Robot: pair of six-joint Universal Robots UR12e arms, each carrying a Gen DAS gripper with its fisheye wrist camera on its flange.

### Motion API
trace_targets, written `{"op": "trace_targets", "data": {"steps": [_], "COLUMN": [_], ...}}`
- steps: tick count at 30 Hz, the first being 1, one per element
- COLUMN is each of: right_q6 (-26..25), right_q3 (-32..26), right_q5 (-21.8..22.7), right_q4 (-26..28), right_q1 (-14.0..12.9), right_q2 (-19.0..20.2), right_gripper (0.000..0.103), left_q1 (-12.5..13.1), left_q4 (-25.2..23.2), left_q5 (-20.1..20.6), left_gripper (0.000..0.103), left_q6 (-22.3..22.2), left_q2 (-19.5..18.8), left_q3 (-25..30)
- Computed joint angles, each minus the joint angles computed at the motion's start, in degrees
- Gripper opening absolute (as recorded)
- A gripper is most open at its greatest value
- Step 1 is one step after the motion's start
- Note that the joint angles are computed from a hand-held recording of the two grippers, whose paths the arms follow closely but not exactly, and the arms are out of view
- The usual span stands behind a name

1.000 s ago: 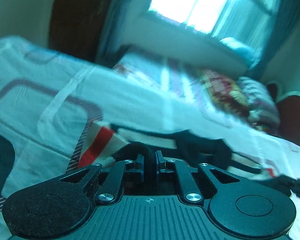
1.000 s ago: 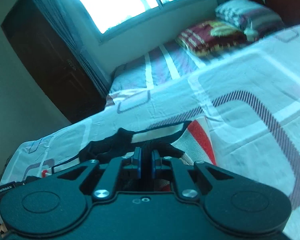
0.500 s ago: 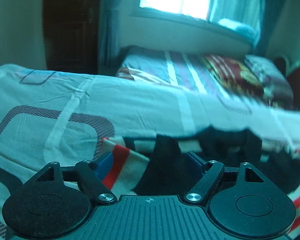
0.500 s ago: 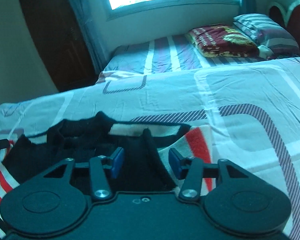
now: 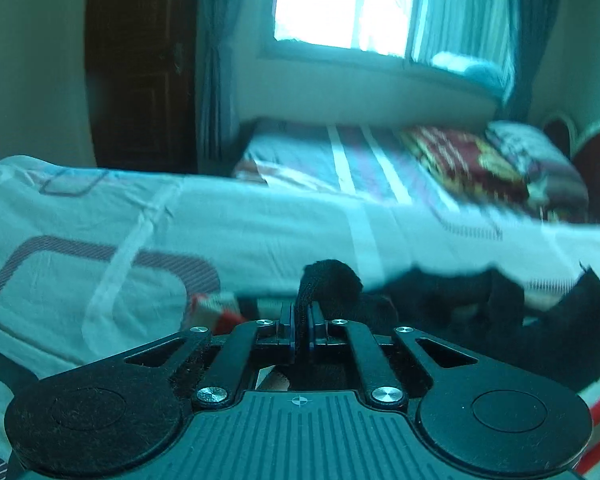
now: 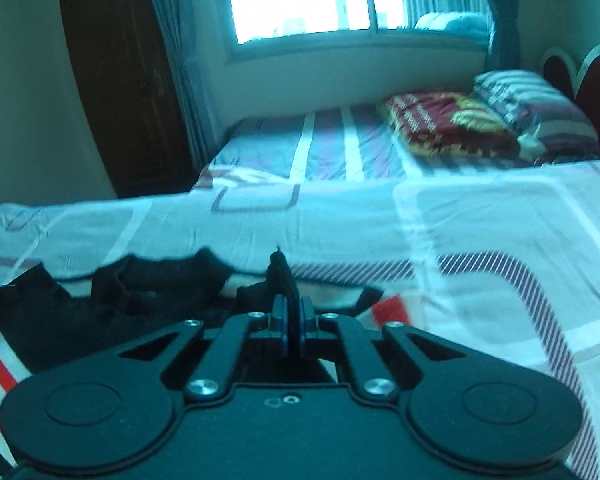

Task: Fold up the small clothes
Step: 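Lift the hem band with both tools and fold it over onto the collar end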

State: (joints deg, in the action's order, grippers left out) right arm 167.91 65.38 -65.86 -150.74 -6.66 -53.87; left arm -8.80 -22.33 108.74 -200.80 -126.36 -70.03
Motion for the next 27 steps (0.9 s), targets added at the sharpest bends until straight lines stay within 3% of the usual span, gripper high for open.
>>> {"op": "trace_targets", "data": {"steps": [4,7,10,12,14,15,16,18,20,24,27], "right_q6": [-1.26,-3.49,-7.42,-6.73,-4.26,-4.15,-4.61,-6.39,-7.67,-7.64,-9.86], "right_q3": [-1.62,-2.68,-1.86,-2.24,-1.08,-0.39,0.3,0.85,0.77,-0.07,-0.59], "right_q5": [-2.23,-6.47,-8.62,-8.2,-6.48,-5.74,-5.01,-3.45,-1.11,1.92,2.29], "right_q4": [-0.88,5.91,5.46,6.12,3.97,2.91,1.95,1.2,2.49,6.01,8.09], "right_q1": [0.35,1.05,1.59,1.61,1.22,1.1,1.05,1.32,1.8,3.35,4.83], "right_q2": [1.16,2.0,2.07,1.87,0.88,0.34,-0.26,-0.95,-1.31,-0.99,-0.43], "right_gripper": [0.006,0.006,0.006,0.019,0.024,0.024,0.024,0.024,0.025,0.022,0.018], "left_q1": [0.22,0.45,-0.11,-0.22,-0.27,-0.41,-0.66,-1.37,-2.13,-3.01,-2.79], "left_q4": [-1.09,-8.56,-6.76,-7.89,-8.42,-7.39,-6.16,-2.9,-1.0,-6.17,-11.12], "left_q5": [1.11,0.8,2.83,2.72,2.3,2.37,2.83,3.47,3.21,0.22,-1.93], "left_gripper": [0.006,0.006,0.007,0.008,0.014,0.025,0.046,0.075,0.079,0.079,0.078], "left_q6": [-1.04,-2.11,0.14,-0.32,-1.71,-1.47,-0.94,0.56,3.22,6.06,2.24], "left_q2": [-1.26,-1.9,-1.96,-1.64,-0.79,-0.2,0.28,0.93,0.9,-1.04,-2.68], "left_q3": [2.08,3.08,1.77,2.04,1.63,0.92,0.29,-0.66,-0.38,3.72,6.69]}}
